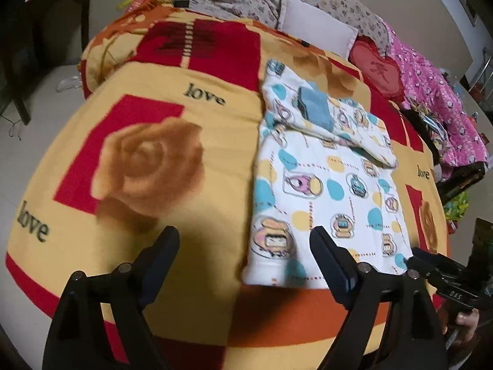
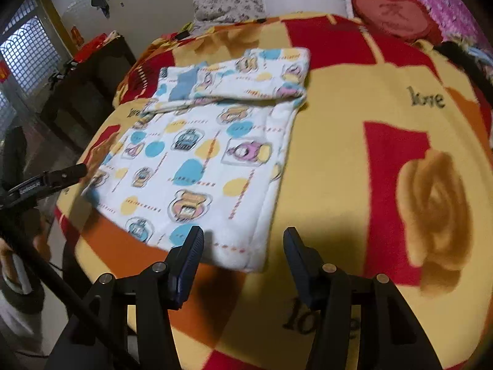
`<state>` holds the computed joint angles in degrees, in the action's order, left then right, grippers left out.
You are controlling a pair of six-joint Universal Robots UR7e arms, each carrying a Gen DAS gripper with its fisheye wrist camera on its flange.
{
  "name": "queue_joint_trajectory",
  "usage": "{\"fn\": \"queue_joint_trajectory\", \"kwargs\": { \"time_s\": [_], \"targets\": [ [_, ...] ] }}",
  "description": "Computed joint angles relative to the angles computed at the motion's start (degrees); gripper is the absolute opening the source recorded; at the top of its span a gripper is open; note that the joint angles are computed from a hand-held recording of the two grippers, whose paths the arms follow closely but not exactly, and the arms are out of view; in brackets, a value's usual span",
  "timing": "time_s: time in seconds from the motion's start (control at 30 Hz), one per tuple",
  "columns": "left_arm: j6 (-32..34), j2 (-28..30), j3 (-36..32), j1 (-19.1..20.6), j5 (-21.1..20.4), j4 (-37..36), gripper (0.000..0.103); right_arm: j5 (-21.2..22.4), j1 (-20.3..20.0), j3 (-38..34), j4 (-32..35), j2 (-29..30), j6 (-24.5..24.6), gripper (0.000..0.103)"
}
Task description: Fold small clothes
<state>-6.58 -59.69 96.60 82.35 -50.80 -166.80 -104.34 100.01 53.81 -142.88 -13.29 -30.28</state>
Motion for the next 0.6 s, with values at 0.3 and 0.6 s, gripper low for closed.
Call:
{"fn": "queue_joint_trajectory", "kwargs": {
  "time_s": [0.3,0.6],
  "targets": [
    [-0.58,1.48,-0.43,0.61,-2.89,0.61,0.086,2.34,-0.65,1.18,0.55,-0.57,0.3,0.048],
    [3.17,2.29,-1.71,-0.35,-0.68,4.38,0.016,4.71,-1.0,2.55,-0.92,-1.32,-2.1,0.014]
  ]
}}
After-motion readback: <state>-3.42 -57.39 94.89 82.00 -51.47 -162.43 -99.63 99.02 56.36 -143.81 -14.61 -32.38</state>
